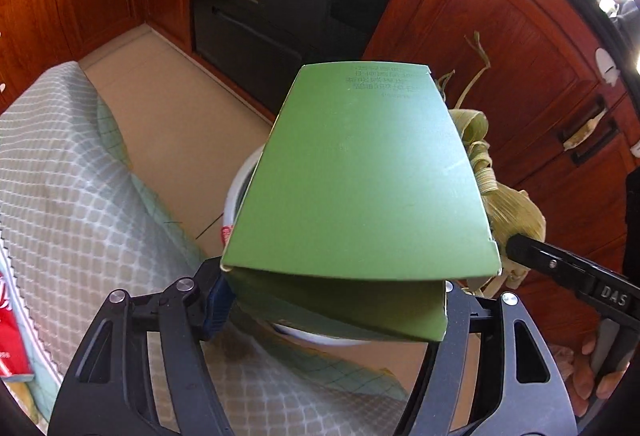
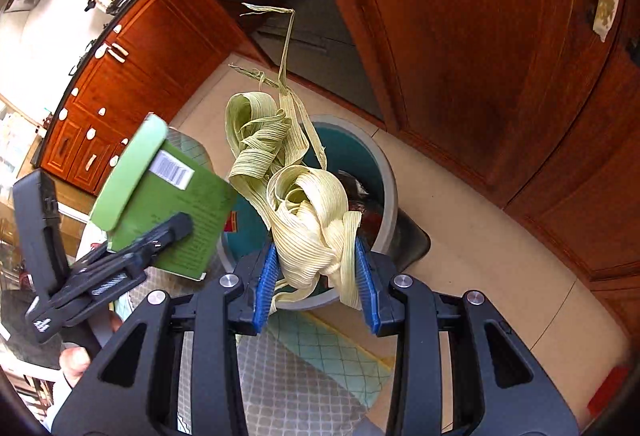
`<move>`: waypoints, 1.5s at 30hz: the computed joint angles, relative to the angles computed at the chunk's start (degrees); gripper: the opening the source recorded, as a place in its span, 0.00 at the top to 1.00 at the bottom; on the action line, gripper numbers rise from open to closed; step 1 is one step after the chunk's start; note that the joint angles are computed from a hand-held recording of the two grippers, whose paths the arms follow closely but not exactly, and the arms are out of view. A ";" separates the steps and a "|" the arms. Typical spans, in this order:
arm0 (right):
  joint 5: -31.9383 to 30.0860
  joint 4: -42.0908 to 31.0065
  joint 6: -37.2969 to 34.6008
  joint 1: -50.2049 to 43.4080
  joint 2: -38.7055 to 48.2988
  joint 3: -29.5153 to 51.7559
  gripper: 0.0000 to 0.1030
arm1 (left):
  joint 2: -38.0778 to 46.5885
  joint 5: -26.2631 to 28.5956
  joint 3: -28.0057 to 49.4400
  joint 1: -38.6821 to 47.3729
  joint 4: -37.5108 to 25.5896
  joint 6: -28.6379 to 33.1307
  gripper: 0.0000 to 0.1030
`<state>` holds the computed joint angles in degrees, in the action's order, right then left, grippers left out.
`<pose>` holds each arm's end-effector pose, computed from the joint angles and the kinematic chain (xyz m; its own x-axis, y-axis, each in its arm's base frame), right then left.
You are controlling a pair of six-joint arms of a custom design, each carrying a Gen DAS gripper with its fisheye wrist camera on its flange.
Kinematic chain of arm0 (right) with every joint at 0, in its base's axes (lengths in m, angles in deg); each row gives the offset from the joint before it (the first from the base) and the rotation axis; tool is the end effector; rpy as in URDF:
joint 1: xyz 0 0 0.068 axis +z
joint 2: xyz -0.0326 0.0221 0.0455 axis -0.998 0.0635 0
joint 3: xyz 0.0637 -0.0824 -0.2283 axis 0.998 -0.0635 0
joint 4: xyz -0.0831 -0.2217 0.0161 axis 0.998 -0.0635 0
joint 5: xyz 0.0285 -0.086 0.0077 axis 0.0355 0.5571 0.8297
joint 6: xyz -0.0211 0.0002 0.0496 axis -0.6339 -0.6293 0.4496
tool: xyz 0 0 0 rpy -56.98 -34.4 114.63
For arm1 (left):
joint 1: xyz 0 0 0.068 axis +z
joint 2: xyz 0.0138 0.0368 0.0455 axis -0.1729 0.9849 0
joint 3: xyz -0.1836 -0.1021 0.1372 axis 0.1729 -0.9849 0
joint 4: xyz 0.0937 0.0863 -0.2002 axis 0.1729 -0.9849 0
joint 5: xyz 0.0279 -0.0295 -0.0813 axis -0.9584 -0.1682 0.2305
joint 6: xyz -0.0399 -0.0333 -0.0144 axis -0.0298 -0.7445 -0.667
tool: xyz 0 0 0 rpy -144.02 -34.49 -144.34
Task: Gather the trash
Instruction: 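Carry the green box and ribbon over the teal bin and release both, then move both tools back over the table toward the cup and can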
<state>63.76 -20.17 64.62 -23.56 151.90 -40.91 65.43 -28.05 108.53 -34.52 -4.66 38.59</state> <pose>0.1243 0.2061 0.1887 -0.6789 0.6172 -0.3977 0.4646 0.7805 0.4183 0.2890 -0.1446 0.1807 -0.7527 0.4737 -0.4572 0.6159 0.7520 -0.2349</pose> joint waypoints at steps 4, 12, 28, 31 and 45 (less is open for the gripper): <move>-1.00 1.55 -0.86 -1.36 0.38 -0.98 0.67 | 5.58 -2.48 2.68 -2.61 1.94 -1.33 0.26; -2.70 3.75 -2.48 -3.18 2.05 -1.23 0.67 | 6.67 -2.19 1.32 -0.27 2.80 0.00 0.22; -4.43 9.48 -7.98 -6.62 8.18 3.03 0.24 | -3.86 1.94 -4.62 6.33 -1.03 3.55 0.04; -4.11 7.07 -7.00 -5.97 9.30 5.81 0.18 | -5.32 2.68 -5.22 7.34 -1.92 4.42 0.04; -0.86 -6.08 -3.30 0.09 14.23 18.97 0.16 | -15.13 6.31 -7.72 14.33 -8.98 8.73 0.04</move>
